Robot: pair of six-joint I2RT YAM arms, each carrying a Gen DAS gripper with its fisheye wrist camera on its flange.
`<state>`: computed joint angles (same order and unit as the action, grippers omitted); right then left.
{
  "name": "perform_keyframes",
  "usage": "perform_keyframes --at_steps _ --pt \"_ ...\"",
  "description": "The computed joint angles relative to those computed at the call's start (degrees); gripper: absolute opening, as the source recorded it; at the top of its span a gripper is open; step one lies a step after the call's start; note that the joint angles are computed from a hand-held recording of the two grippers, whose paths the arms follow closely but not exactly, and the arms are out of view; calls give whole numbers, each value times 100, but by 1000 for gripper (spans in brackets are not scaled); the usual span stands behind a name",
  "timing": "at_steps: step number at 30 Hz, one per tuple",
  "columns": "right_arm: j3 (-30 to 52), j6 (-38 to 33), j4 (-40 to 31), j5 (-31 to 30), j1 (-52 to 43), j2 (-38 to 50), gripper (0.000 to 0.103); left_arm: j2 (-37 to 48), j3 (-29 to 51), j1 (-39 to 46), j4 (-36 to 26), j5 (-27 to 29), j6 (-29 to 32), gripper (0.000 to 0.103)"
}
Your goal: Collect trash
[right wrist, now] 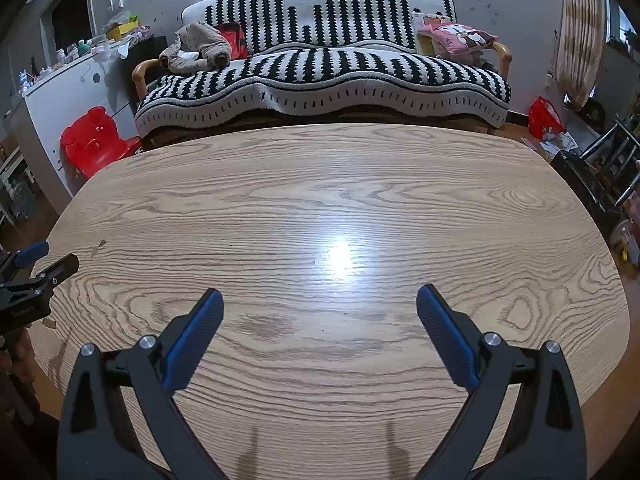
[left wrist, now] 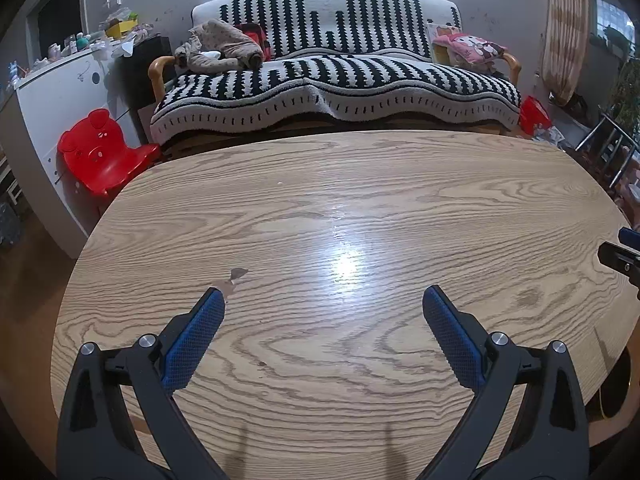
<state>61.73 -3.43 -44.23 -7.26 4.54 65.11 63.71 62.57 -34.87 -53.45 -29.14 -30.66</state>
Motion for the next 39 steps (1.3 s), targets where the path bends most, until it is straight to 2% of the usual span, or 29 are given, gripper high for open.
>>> perform_keyframes --at_steps 39 --pt "-12 -93 -35 -47 -97 -37 94 97 71 -143 -49 -76 -111 96"
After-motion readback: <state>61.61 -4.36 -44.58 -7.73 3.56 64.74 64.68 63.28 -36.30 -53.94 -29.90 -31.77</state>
